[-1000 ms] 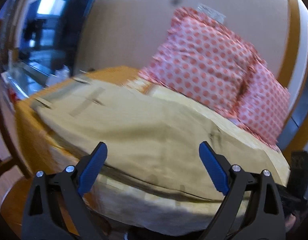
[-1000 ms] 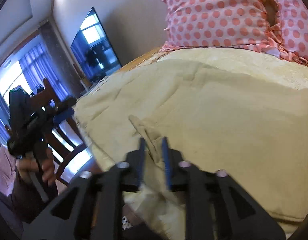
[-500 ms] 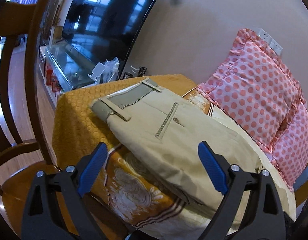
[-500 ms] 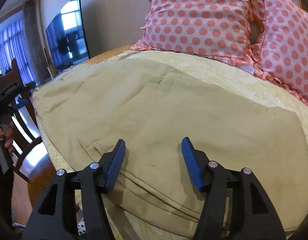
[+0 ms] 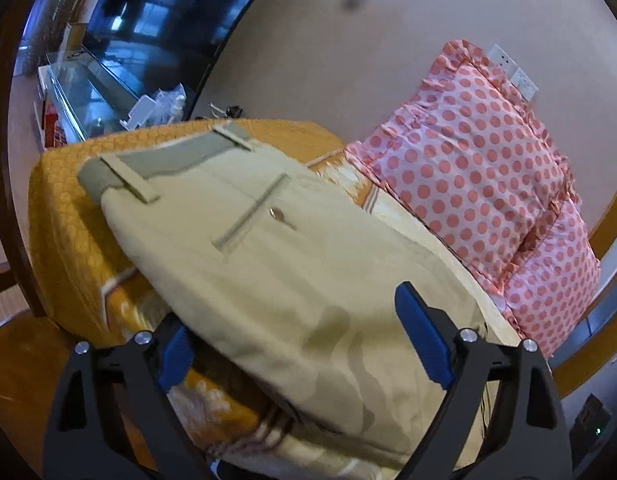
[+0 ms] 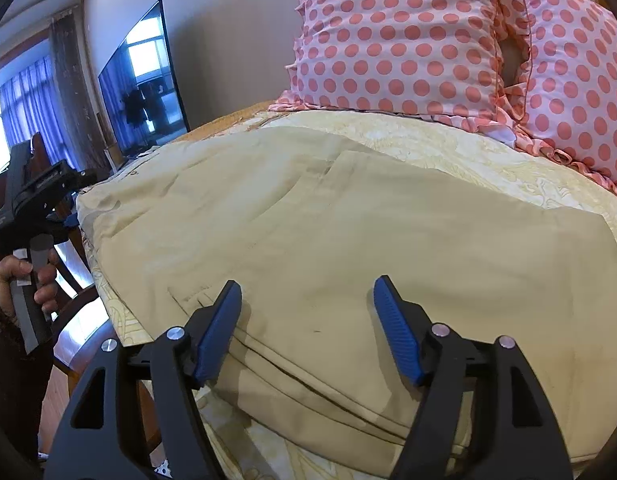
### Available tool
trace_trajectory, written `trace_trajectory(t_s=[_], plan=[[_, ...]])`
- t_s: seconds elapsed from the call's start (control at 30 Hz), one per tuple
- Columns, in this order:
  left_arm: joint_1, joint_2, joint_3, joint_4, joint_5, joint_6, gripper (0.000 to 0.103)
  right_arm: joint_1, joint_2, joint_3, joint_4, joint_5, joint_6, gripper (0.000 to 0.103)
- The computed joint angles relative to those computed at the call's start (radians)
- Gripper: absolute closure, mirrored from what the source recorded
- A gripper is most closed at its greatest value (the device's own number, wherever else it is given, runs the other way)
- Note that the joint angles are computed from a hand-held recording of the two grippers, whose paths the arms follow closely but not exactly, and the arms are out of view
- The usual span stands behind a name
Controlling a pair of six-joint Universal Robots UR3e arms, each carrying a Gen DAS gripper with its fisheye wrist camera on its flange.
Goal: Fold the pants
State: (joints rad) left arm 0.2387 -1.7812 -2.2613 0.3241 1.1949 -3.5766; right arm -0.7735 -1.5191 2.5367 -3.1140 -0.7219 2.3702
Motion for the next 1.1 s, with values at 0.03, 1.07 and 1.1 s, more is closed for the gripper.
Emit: trace_trajectory(t_s=[0.03, 1.07, 1.1], plan=[[0.016, -0.009, 0.006, 0.003, -0.004, -0.024, 0.018, -0.002, 0.0, 0.0, 0.003, 0.004, -0.003, 0.032], [-0.729, -0.471, 1.171, -0.657, -0.023, 0.21, 0.096, -0.86, -0.571, -0.024, 1.552, 0.371, -0.854, 0.031], [-0.76, -0.532, 1.238, -0.724, -0.026, 0.229, 0.096, -0.891, -0.554, -0.01, 1.486, 0.366, -0.808, 0.031]])
